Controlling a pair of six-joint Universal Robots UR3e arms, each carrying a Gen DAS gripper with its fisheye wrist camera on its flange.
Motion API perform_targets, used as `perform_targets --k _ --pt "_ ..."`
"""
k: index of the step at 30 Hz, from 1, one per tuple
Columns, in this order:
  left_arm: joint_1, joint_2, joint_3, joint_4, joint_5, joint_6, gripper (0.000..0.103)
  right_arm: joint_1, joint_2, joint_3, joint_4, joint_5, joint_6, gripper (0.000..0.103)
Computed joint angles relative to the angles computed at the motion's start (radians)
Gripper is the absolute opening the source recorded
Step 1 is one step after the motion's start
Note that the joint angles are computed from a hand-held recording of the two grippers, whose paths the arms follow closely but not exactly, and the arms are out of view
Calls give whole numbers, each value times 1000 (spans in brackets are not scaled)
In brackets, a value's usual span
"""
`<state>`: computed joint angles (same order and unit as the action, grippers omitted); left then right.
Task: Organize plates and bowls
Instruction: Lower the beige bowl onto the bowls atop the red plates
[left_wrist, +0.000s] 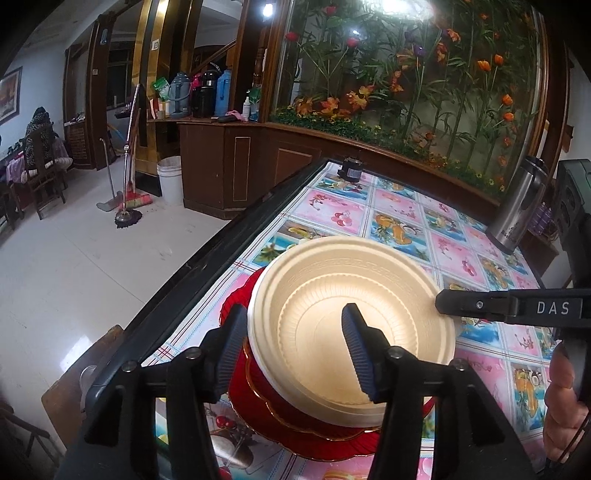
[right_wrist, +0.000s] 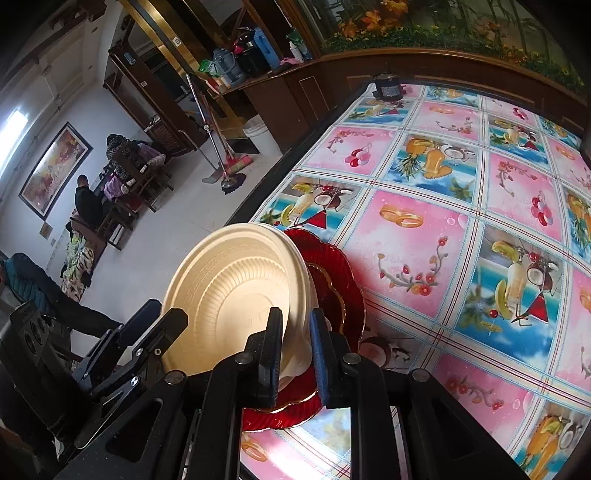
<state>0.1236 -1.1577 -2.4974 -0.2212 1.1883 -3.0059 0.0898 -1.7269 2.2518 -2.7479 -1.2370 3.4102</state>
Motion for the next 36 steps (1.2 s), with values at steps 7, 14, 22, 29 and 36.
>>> perform_targets --k 7,14,22,29,36 --pt "-5 13 -1 -15 5 4 53 -11 -5 13 -7 16 -6 18" --pt "-44 -16 1 18 35 -18 57 -4 6 27 -32 16 -9 18" --pt "-73 -29 -4 51 65 -27 59 -65 -79 111 -46 82 -47 18" --pt "-156 -39 -42 130 150 -58 61 -103 -178 186 -21 111 -68 18" --pt "-197 -39 -52 147 198 -71 62 -131 -269 241 18 136 -87 18"
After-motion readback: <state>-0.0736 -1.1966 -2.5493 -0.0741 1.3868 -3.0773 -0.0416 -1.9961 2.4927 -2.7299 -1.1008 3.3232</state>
